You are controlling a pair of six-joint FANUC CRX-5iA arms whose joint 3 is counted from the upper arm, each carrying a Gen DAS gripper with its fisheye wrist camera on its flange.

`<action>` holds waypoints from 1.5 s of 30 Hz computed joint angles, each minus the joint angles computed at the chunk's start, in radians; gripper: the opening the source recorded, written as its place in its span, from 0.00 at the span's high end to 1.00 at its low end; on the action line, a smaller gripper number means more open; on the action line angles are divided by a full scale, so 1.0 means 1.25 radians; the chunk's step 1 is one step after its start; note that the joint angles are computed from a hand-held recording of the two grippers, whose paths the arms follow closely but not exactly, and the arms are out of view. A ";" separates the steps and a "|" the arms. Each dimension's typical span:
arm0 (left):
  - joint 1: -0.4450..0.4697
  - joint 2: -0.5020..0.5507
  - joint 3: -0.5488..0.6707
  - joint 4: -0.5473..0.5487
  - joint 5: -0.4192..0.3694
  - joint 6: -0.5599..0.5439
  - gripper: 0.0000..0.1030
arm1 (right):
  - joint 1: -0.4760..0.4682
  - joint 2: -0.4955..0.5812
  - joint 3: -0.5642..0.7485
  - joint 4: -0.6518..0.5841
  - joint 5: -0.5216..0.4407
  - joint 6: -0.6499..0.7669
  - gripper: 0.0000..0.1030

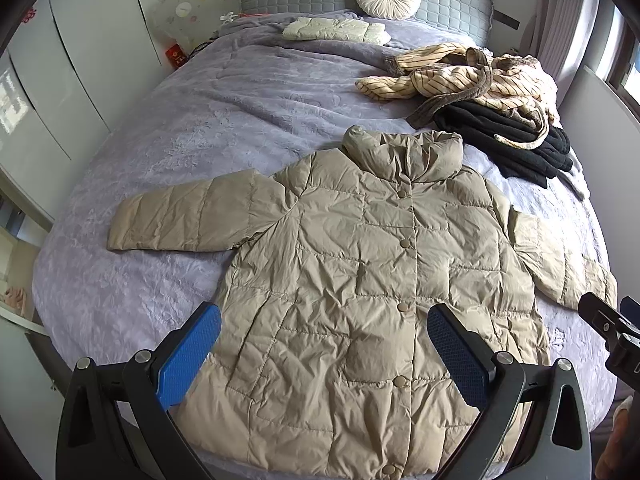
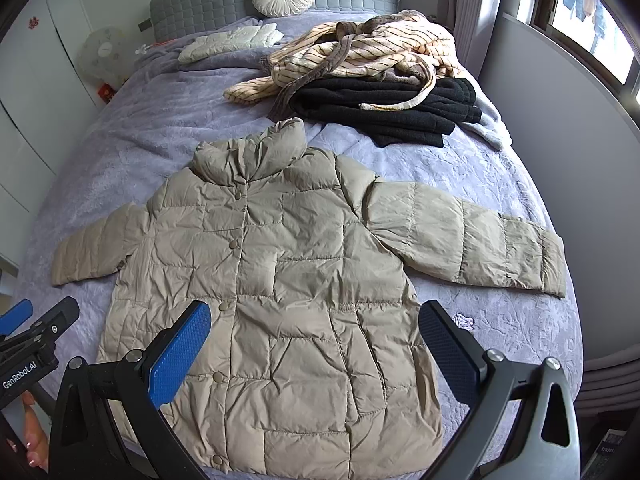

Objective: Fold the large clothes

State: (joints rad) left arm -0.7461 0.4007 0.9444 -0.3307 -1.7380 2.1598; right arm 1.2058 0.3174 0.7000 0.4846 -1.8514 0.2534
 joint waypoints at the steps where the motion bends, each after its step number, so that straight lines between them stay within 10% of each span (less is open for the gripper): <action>1: 0.000 0.000 -0.001 0.000 0.000 0.000 0.00 | 0.000 0.000 0.001 0.000 -0.001 0.000 0.00; 45: 0.004 -0.011 -0.014 -0.001 0.004 -0.004 0.00 | -0.001 0.001 0.003 -0.005 0.002 0.002 0.00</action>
State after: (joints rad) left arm -0.7407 0.3867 0.9264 -0.3317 -1.7326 2.1551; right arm 1.2042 0.3188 0.7037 0.4784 -1.8495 0.2561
